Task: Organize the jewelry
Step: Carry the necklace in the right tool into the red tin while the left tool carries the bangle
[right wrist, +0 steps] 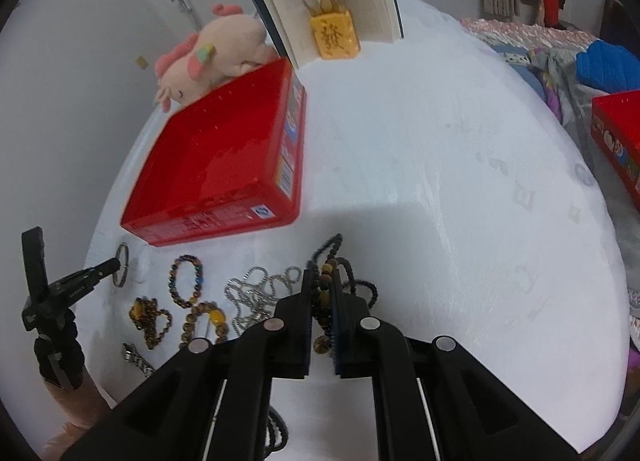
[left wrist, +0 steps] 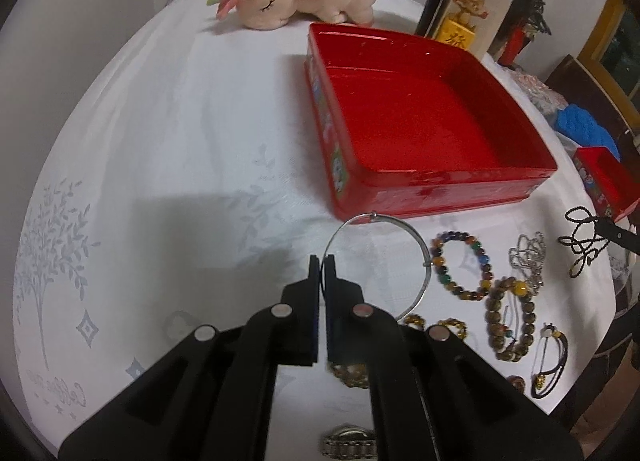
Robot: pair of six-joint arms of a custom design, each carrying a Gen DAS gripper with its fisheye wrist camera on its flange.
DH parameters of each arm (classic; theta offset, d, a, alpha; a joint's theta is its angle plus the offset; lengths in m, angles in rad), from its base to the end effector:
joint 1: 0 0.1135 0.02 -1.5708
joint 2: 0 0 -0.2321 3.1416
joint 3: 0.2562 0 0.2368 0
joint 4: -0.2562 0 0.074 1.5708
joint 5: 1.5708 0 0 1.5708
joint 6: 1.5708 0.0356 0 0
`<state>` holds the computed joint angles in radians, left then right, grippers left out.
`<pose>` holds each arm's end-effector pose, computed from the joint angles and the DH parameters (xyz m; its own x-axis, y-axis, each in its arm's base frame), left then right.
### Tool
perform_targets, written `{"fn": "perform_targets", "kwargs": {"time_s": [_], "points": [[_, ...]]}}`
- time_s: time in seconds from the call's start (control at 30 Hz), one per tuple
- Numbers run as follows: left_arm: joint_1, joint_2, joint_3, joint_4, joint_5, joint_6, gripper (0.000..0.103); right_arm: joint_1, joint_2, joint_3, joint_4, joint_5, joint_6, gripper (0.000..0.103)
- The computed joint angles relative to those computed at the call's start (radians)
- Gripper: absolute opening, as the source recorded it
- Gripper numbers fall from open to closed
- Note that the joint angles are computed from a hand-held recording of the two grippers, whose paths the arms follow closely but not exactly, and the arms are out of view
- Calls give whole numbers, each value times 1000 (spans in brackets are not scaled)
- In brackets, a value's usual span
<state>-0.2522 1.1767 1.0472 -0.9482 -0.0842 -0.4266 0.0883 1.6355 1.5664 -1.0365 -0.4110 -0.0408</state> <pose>0.2115 -0.0514 0.2613 -0.8635 -0.2033 -0.4616 -0.1617 0.9785 -0.1284 0.3130 0.0420 0.2939 -0.8789 -0.1153 -0.4628 -0.2955 0.8934 0.3385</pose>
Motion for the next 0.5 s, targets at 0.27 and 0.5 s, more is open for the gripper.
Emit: {"fn": "perform_targets", "kwargs": {"time_s": [0.27,0.5], "points": [[-74,50,129,-32,-45,6,1,-7,-7,87,-22,-30,3,7],[-92,177,331,-78,-67,43,1,28,75,324,-88,-50,15,7]]}}
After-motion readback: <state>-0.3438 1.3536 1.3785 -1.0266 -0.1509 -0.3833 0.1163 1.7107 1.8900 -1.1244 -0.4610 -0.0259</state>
